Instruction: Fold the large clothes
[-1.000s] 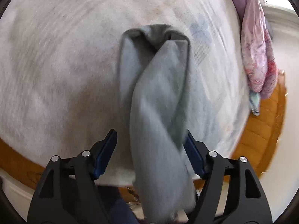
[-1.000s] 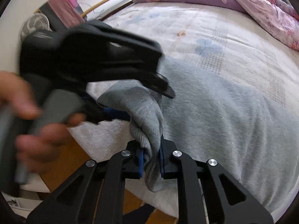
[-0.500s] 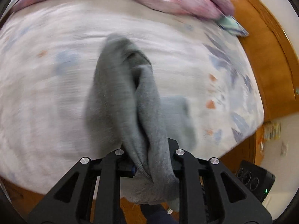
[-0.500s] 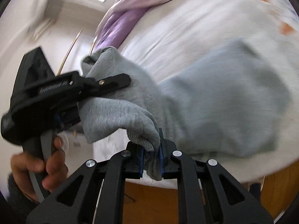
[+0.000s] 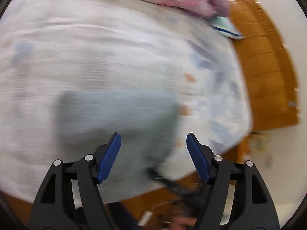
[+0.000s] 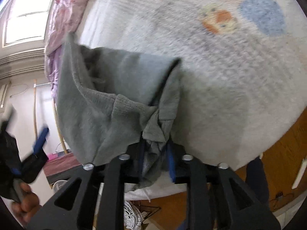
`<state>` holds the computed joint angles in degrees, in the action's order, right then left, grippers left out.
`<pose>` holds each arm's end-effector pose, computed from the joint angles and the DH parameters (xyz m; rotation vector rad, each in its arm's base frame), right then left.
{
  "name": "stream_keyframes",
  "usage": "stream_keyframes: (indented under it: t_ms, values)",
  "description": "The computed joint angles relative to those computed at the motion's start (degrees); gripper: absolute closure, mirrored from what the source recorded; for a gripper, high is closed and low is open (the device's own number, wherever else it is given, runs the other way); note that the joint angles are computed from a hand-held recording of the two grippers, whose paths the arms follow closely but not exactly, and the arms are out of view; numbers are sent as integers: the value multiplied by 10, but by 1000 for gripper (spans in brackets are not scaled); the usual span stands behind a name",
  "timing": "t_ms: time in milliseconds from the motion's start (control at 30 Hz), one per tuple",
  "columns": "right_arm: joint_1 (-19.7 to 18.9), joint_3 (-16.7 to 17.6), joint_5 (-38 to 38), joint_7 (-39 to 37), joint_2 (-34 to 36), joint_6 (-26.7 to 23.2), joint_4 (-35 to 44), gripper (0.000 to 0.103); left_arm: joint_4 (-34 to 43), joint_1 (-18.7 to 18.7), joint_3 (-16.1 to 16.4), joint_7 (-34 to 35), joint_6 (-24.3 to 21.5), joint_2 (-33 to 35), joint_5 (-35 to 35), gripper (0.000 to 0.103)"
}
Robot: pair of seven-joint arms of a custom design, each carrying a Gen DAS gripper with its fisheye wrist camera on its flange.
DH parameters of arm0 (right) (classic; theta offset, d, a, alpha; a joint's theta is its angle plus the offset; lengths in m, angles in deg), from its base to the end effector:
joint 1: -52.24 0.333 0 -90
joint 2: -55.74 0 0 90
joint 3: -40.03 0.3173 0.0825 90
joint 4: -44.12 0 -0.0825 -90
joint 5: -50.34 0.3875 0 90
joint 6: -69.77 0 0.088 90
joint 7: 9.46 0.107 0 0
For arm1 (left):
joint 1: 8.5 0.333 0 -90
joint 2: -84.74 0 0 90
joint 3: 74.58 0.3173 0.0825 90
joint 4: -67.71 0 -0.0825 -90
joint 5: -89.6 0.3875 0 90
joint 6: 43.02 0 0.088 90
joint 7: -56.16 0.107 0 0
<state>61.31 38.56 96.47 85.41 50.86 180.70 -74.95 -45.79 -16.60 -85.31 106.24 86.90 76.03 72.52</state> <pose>0.5217 0.1192 0.4801 -1.5645 2.0699 0.8339 0.5213 -0.1918 0.5798 2.5344 -1.4945 0.7246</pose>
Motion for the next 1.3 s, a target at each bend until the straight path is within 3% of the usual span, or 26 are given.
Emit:
stream_keyframes:
  t_ms: [67, 133, 300, 467, 533, 600, 700, 833, 1000, 1200, 1300]
  values:
    - [-2, -2, -9, 3, 6, -21, 17, 79, -21, 14, 0, -38, -58, -17, 56, 31]
    - [-6, -3, -49, 4, 5, -46, 39, 77, -54, 20, 9, -57, -78, -34, 37, 31]
    - [0, 5, -94, -68, 11, -37, 104, 77, -143, 22, 9, -52, -23, -79, -2, 27]
    - [17, 26, -28, -154, 74, -28, 188, 72, -101, 20, 3, -32, -40, -29, 15, 26]
    - [22, 38, -60, -139, 104, -26, 201, 64, -65, 17, -2, -33, -60, 5, 36, 23]
    - [25, 45, -112, -105, 134, -47, 216, 64, -53, 15, 4, -12, -67, 23, 30, 17]
    - [12, 49, -86, -91, 123, -39, 194, 62, -63, 17, 12, 17, -56, 18, 5, 15]
    - [-2, 36, -69, -62, 74, -53, 154, 40, -124, 19, 21, 37, 12, -39, -56, 15]
    - [-10, 22, -23, -30, 62, -75, 113, 40, -229, -1, 47, 79, 101, -126, -203, 15]
    - [-23, 17, 73, -36, 81, -83, 60, 38, -242, -7, 56, 115, 72, -109, -249, 16]
    - [-26, 20, 104, -51, 87, -73, 53, 35, -223, -2, 45, 130, 65, -81, -234, 14]
